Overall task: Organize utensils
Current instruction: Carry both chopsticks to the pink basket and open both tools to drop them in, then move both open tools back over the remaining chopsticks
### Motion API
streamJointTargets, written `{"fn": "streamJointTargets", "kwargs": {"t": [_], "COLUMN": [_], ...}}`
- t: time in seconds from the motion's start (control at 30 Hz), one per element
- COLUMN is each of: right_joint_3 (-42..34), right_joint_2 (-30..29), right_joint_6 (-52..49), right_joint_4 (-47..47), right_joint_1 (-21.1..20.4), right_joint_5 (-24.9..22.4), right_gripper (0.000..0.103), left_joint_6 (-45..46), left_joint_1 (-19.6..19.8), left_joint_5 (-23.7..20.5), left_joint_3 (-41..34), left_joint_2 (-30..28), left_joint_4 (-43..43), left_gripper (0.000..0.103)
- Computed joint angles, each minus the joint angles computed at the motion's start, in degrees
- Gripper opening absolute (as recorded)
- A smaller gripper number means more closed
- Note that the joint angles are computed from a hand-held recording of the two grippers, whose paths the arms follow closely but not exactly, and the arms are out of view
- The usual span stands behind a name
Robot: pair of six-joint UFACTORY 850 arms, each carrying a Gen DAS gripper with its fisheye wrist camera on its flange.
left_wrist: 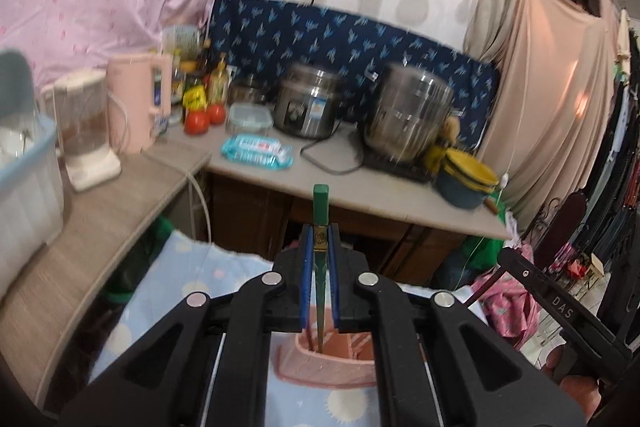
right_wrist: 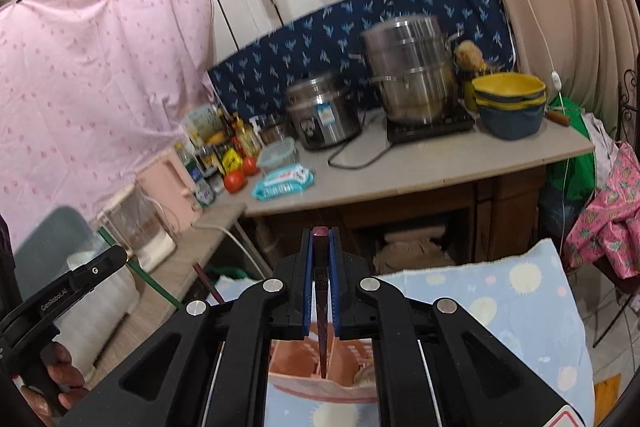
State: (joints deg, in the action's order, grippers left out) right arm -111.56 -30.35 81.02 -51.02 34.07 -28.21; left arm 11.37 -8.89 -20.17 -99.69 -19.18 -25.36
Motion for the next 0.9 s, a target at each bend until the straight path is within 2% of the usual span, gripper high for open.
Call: {"fn": "streamJointTargets", "kwargs": {"t": [0.23,0.33,0.4,0.47,0.57,0.67,0.8,0.9], "right_joint_3": [-1.91,-2.96,-3.08,-2.1,-1.37,0.4,3.83,8.49], "right_joint_2": [-3.12,-4.11,-4.13,-3.34,-2.27,-0.47,2.58,6.09], "right_joint_6": [-6.81,-8.11,-6.66,-3.78,-3.23,-3.25,-1.55,0.97], "right_joint_4": [5.3,5.24,2.57,-1.35,-3.68,-4.8,-7.3,-9.54], "right_joint_1": [0.06,0.4,1.05,1.84,2.97,4.01,6.0,7.91], "right_joint_5": [-1.82,-3.91,-5.97,-7.13,-8.9,-9.28,-10.42,-11.11], "right_gripper": [0.008,0.013,0.038,0.048,0.05,0.051,0.054,0.056], "left_joint_6": [-3.96,-4.52,-4.69,-7.77,-15.43,-15.59,-21.62,-22.07], "left_joint_1": [-0.34,-0.21,-0.2,-0.41,-0.99,-1.15,-1.89,-1.98], "left_joint_5": [-0.59,-0.73,-0.43,0.31,1.91,2.45,2.83,3.12], "left_joint_3": [2.33,3.43,4.2,5.46,7.55,9.55,12.93,17.04], "left_joint_2": [-0.87,-0.75,-0.44,0.31,2.0,4.0,7.48,11.32], "left_joint_4": [4.23,4.32,4.08,7.23,14.77,15.4,23.21,24.66], "left_gripper": [0.007,0.007,0.01,0.028,0.045,0.046,0.046,0.05]}}
